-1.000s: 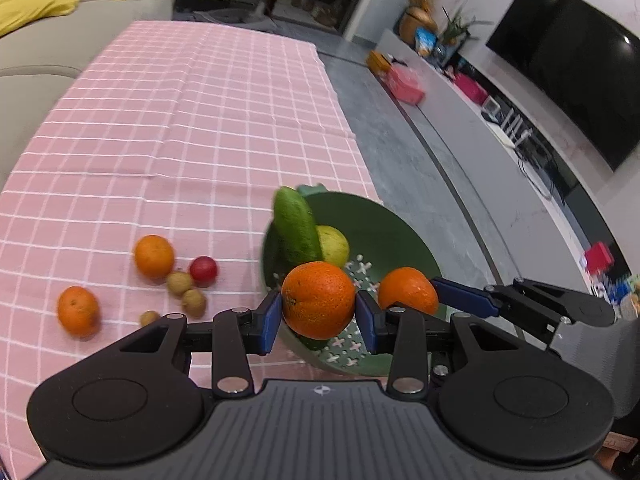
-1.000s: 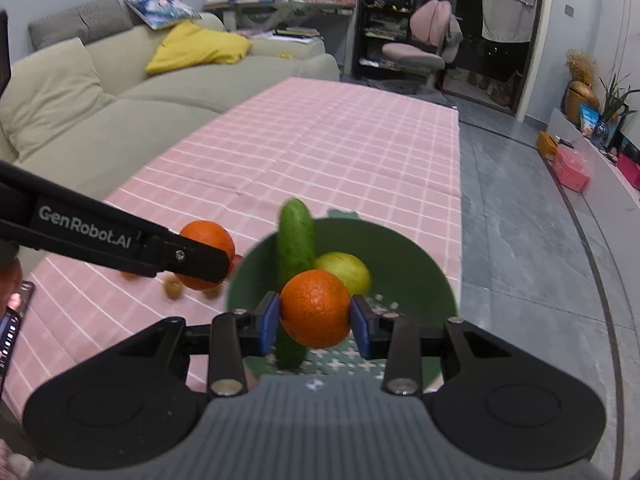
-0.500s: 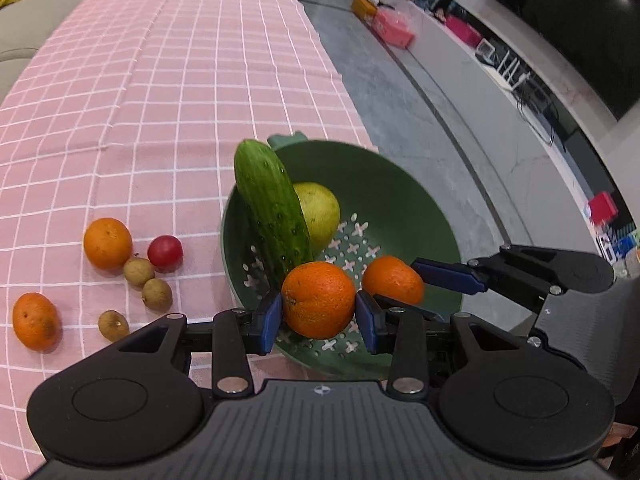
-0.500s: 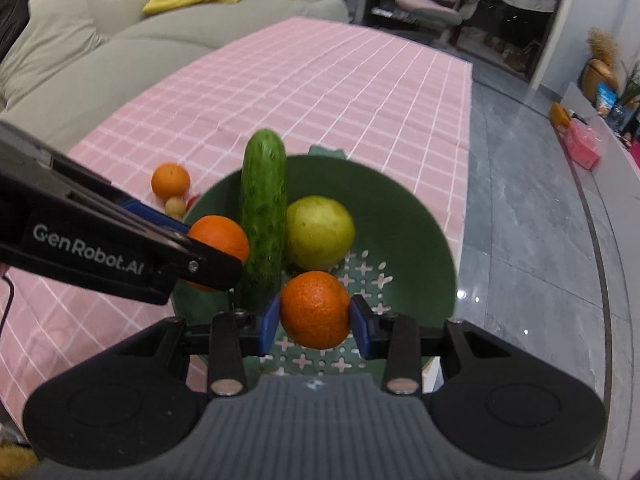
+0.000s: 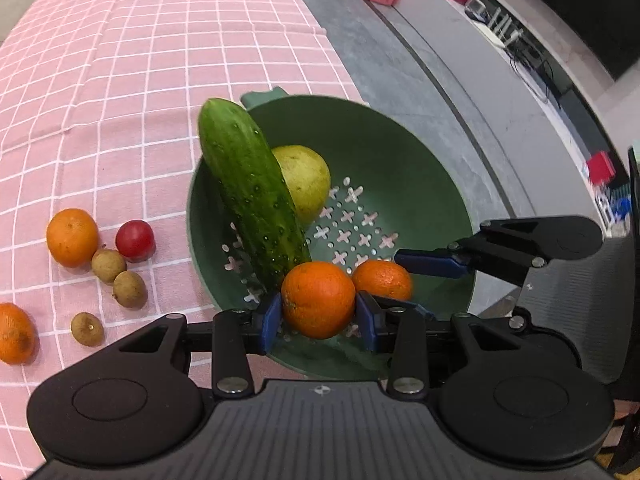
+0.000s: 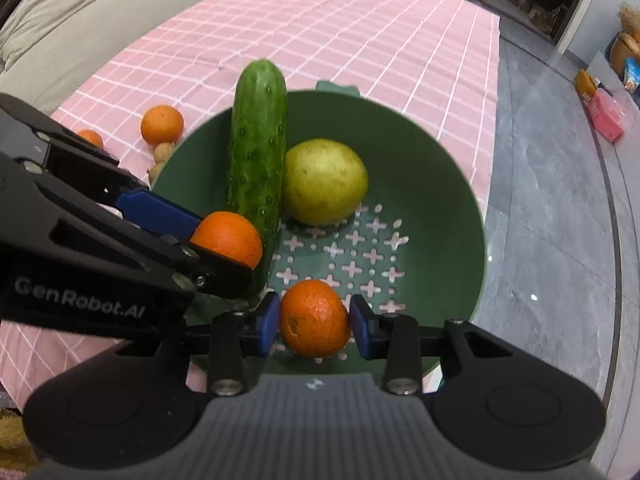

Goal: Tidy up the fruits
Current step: 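Open the right tool to drop its orange while the left tool releases its orange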

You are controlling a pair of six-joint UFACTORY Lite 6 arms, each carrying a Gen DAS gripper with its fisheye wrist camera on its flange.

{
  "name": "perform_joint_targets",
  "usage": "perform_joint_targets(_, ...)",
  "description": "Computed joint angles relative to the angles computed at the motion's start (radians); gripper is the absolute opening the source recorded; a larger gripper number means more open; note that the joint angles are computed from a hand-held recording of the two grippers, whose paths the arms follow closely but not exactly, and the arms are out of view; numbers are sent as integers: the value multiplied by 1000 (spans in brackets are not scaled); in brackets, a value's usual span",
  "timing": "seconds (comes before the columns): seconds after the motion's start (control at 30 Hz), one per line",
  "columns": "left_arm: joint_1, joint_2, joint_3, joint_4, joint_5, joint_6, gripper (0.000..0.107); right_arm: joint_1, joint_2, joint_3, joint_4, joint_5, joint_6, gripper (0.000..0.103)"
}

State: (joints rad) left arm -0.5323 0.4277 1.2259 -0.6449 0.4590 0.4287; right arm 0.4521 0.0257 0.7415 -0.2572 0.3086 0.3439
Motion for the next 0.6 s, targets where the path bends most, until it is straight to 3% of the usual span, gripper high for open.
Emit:
perform_joint_targets(0.33,11,-13,-19,-52,10,74,46,-43,21,12,200,15,-171,36)
perform_joint_targets(0.6,52,-36,-44,-184,42,136,57,-27,-50,-3,100,55,-84,48)
